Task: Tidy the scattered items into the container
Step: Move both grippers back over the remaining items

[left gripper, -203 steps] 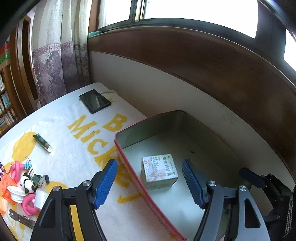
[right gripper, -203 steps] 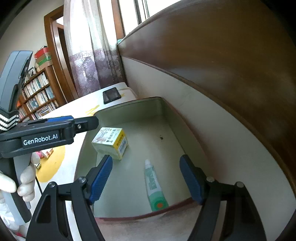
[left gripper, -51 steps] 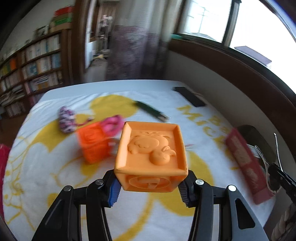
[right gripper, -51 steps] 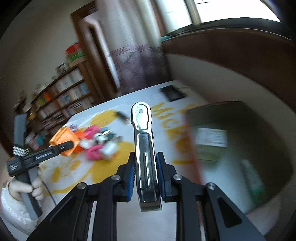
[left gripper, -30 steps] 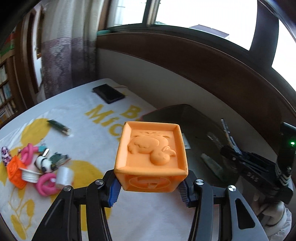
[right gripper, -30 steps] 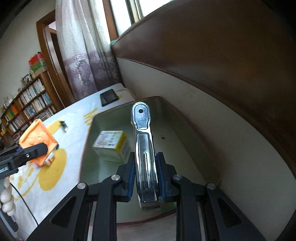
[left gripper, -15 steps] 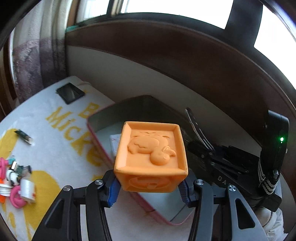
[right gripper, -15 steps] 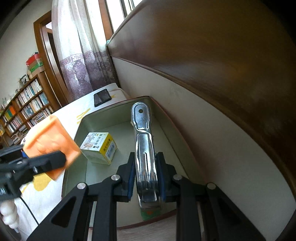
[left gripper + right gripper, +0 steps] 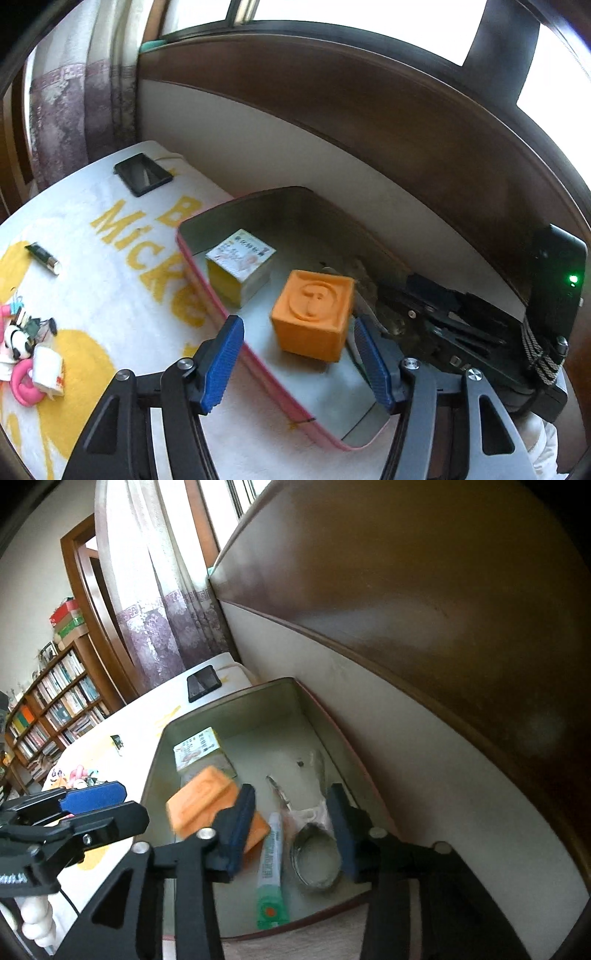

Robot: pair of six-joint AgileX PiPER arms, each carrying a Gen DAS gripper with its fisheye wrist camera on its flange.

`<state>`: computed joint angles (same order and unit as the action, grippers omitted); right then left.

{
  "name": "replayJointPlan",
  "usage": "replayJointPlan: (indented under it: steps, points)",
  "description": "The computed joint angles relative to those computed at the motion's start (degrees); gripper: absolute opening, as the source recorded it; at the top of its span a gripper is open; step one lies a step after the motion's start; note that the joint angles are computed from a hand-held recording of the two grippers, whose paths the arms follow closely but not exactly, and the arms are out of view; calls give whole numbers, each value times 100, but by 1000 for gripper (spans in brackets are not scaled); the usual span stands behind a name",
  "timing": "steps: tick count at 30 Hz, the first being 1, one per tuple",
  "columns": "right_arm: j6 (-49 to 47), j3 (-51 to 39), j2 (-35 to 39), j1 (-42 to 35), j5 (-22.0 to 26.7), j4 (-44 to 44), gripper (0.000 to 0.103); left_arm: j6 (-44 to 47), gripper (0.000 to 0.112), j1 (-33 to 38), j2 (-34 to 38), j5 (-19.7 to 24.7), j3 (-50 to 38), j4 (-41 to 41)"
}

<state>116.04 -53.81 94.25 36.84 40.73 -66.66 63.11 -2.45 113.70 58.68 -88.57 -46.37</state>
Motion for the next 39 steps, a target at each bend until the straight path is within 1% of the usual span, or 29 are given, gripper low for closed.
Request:
replayJointPlan:
  steps: [1, 3, 6, 8, 11, 16, 18, 21, 23, 24, 25, 28, 33, 37, 39]
  points:
    - [10, -28, 10, 34, 46, -13, 67, 31, 64, 37, -25, -34, 35, -16]
    - [66, -79, 18, 132, 158, -65, 73, 86, 64, 110, -16, -78, 29, -33]
    - [56, -217, 53, 257, 300, -62, 79, 182, 64, 233, -71, -176, 106, -74]
    - [100, -310, 71, 374, 386, -95, 80, 266, 64, 347, -109, -219, 156, -116]
    - [4, -543, 187, 453, 407, -82, 83, 291, 64, 586, -63, -164, 91, -168]
    - [-358, -1129, 577, 544, 298, 44, 87, 246, 65, 1117, -13, -89, -82, -188]
    - [-511, -1405, 762, 606, 271, 103, 87, 203, 75, 1306, 112, -124, -255, -213]
    - [-702, -1843, 1071, 718, 259, 91, 88, 177, 75, 1659, 293, -186, -536, -253]
    - [-918, -2211, 1323, 793, 275, 105, 90, 45, 75, 1904, 501, -159, -866, -205]
    - [-1033, -2376, 1438, 828, 280, 136, 94, -54, 75, 2002, 612, -144, -1040, -165]
    - [-1181, -2563, 1567, 854, 284, 195, 102, -186, 75, 2112, 754, -120, -1258, -108]
    - [-1942, -3357, 2113, 899, 365, 588, 103, -634, 75, 2404, 1216, -69, -1955, 94]
    - [-3191, -4504, 2890, 848, 103, 1575, 103, -1510, 75, 2812, 2047, -41, -3254, 521]
    - [-4159, -5331, 3453, 697, 24, 2666, 103, -2307, 75, 2997, 2876, 306, -4686, 1010]
    - [-4349, -5539, 3620, 680, 13, 2921, 103, -2635, 75, 2996, 3257, 440, -5318, 1254]
